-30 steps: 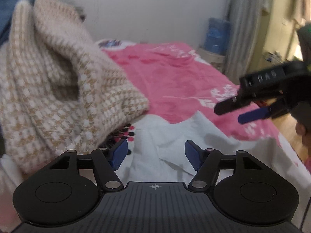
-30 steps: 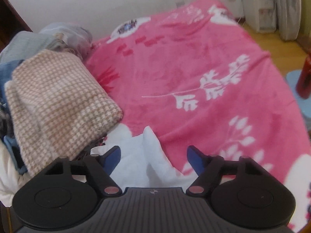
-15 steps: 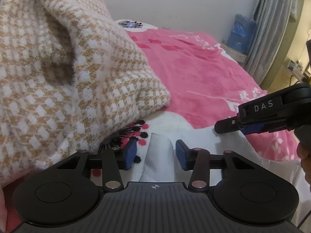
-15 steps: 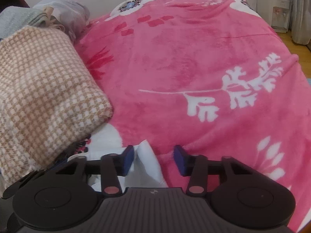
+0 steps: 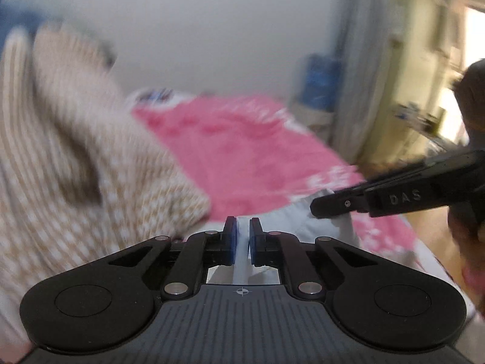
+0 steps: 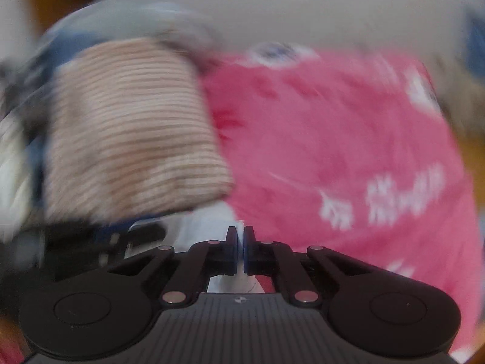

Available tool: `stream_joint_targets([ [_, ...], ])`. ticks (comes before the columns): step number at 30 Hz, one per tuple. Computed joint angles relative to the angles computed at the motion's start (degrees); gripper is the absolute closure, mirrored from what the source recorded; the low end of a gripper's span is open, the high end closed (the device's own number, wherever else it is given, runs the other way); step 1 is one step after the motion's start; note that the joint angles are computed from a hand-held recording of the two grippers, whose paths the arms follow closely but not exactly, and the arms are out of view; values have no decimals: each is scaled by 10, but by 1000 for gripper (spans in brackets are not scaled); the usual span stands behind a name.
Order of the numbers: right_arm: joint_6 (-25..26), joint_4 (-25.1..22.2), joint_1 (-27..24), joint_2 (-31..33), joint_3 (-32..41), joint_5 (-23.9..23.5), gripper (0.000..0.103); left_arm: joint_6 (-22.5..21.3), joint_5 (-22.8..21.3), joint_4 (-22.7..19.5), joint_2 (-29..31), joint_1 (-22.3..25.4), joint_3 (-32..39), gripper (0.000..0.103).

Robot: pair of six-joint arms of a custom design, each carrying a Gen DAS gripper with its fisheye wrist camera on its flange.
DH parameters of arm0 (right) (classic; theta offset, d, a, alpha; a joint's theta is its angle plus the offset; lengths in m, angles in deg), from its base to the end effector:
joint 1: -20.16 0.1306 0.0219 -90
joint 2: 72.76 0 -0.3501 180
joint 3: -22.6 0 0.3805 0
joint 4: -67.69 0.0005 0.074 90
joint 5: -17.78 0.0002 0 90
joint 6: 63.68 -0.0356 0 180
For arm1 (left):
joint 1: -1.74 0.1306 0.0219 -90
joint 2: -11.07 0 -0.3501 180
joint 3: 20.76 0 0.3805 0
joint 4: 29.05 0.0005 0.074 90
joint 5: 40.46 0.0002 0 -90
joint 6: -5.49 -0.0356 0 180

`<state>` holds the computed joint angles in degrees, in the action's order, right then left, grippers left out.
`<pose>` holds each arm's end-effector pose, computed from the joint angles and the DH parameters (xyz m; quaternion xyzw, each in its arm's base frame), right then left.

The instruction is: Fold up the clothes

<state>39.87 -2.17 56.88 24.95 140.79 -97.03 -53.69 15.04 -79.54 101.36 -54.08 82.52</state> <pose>0.3876 0.3072 0.5298 -0.4565 0.7975 0.2654 0.2916 0.2838 -0.3830 0.5032 0.0573 0.8646 -0.0963 0.4898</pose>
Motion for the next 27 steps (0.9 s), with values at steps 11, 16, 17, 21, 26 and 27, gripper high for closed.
stream_joint_targets([
  [11,307,-122,-22,-202,-180,39,66,-56,110,-106,-90,-98,-52,54],
  [16,172,-128,-50,-187,-172,17,65,-16,124,-97,-115,-104,-71,53],
  [17,134,-129,-54,-176,-161,12,65,-7,120,-93,-119,-102,-77,52],
  [21,-32,-137,-75,-117,-110,-52,65,72,92,-125,-110,-87,-65,51],
  [26,-216,-142,-82,-58,-92,-98,65,223,88,-165,-87,-35,-53,52],
  [27,-236,-140,-81,-53,-97,-100,65,239,98,-149,-91,-25,-62,52],
])
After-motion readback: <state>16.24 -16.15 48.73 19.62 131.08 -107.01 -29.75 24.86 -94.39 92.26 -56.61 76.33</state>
